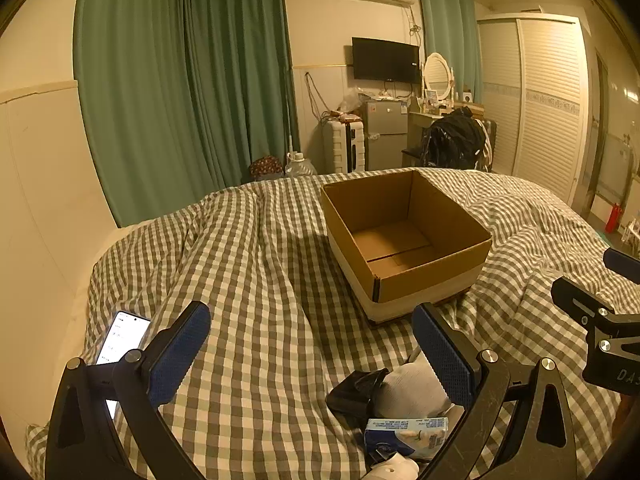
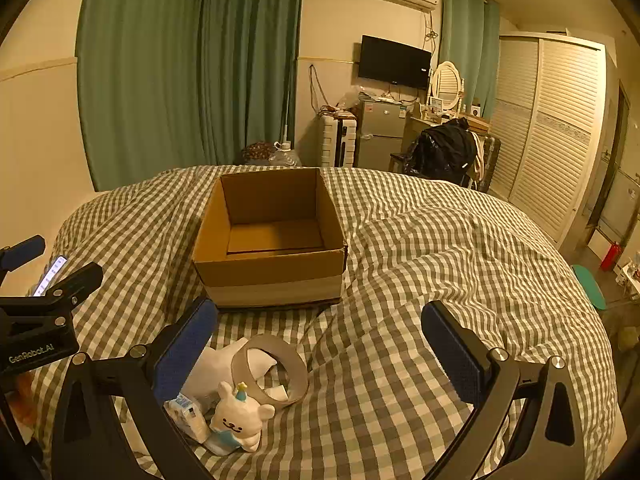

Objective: Organize objects

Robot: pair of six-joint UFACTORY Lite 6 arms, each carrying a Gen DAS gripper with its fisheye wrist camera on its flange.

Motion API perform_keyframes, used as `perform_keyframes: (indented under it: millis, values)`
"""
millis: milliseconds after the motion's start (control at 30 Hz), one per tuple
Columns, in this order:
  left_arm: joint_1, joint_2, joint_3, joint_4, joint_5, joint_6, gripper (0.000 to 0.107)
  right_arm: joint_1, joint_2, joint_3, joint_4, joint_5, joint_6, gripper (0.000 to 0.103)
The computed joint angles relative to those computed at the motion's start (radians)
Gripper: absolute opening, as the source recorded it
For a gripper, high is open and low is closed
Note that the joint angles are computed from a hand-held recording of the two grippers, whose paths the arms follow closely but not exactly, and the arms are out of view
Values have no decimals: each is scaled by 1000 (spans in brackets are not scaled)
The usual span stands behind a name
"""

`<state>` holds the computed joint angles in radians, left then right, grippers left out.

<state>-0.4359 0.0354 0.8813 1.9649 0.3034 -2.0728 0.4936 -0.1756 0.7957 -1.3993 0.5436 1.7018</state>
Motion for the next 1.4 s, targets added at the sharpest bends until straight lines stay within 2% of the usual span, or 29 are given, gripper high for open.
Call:
perform_keyframes:
  millis: [800,1400]
  values:
    - [3,19,12,-27,4,20,103,4,9,-4,-3,-29,2,103]
    - [6,16,2,14,-3,-29,103,11,15,1,5,-27,-1,103]
